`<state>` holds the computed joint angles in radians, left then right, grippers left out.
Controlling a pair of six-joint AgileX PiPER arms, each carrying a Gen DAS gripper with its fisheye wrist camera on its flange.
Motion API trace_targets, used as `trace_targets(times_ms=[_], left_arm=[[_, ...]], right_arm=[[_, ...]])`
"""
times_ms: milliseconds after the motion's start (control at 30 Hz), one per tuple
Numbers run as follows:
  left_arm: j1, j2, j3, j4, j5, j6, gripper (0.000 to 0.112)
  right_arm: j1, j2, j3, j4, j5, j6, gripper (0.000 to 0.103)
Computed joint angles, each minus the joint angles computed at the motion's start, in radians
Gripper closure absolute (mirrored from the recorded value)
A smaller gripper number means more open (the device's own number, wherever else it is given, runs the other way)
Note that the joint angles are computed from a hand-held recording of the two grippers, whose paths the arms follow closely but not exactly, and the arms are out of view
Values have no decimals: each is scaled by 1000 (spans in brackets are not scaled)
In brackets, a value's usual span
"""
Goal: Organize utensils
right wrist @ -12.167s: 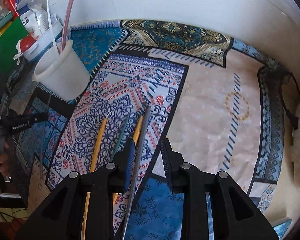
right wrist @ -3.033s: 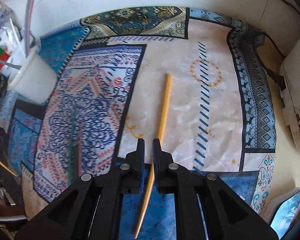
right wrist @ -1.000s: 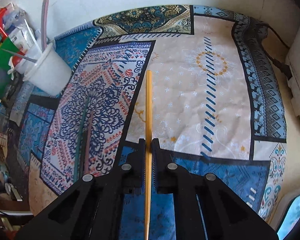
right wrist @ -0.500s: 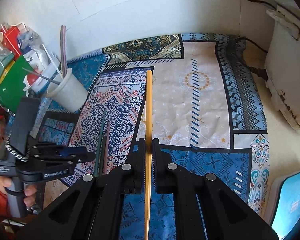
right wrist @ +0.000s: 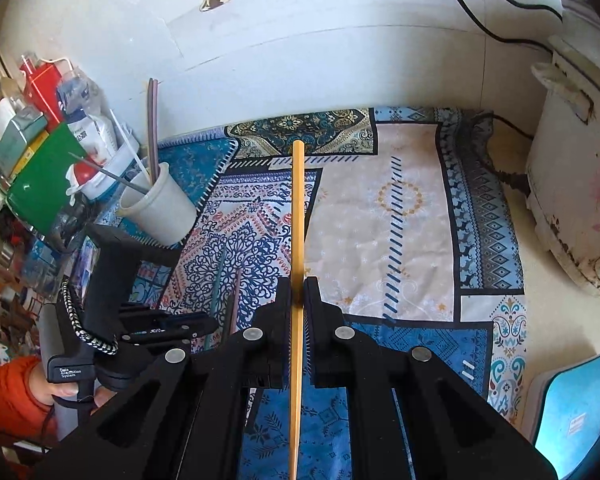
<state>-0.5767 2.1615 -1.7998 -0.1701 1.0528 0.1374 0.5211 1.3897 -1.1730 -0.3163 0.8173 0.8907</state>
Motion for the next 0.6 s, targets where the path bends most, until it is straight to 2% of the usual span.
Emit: trace_targets(times_ms=[167,367,600], left_arm=[[42,25,-48,-42,54,19,110],[100,-20,-7,-82,50,30,110],[172,-184,118,-106,-21,67,110]], right_arm=[[-2,4,-12,-1,-10,-12,98],[6,31,-57,-11,-17,-30,98],[17,103,-154,-2,-30,-78,98]])
